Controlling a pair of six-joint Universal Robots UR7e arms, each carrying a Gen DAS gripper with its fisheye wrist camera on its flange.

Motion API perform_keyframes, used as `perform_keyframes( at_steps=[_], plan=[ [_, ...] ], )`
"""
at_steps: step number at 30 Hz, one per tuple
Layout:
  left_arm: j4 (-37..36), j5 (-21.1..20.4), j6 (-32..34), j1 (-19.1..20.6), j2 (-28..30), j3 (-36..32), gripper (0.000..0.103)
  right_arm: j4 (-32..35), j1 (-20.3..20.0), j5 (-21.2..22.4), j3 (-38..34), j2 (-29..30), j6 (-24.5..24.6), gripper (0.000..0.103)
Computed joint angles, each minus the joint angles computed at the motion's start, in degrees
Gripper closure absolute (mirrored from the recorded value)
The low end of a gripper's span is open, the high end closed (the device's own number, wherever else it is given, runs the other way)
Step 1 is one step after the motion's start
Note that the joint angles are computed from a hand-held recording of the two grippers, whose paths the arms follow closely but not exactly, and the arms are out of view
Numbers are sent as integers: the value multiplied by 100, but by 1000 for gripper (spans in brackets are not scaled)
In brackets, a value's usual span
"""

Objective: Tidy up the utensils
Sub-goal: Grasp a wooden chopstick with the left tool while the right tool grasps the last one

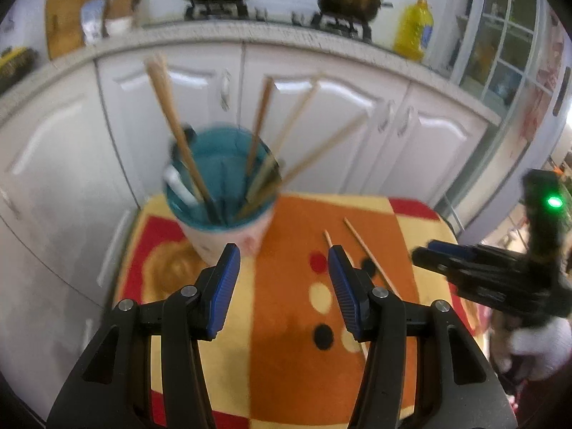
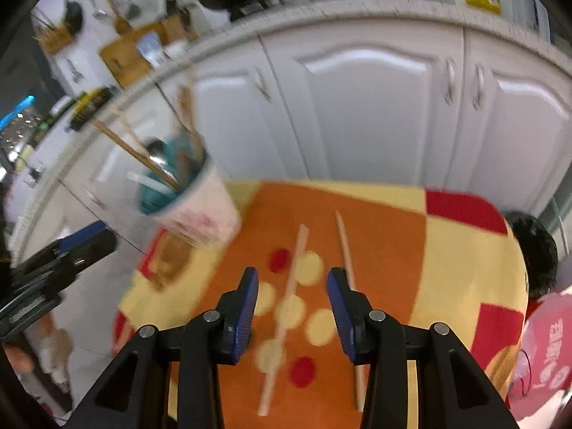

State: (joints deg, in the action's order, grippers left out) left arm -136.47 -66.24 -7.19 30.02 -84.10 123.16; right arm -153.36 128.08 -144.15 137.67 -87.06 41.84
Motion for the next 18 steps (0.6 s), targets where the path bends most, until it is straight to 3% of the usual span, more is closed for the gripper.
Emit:
perform_keyframes(
  at_steps=[3, 6, 11, 15, 18],
  plan=[
    [-77, -60, 33, -13, 205, 152, 52, -335, -457, 132, 153, 33, -305, 71],
    [-125, -176, -5, 33, 459, 174, 52, -941, -908, 290, 198, 170, -920, 71],
    [-136, -259, -34, 144, 957, 48, 52, -1398, -1617, 446, 25, 466, -1731, 73],
    [-263, -258, -46, 211, 1393, -94, 52, -1808, -2024, 669, -24, 613, -2231, 94],
    [-334, -323, -61, 281, 1758, -240, 52, -1772, -2126, 863, 91, 423, -2356, 98]
  ],
)
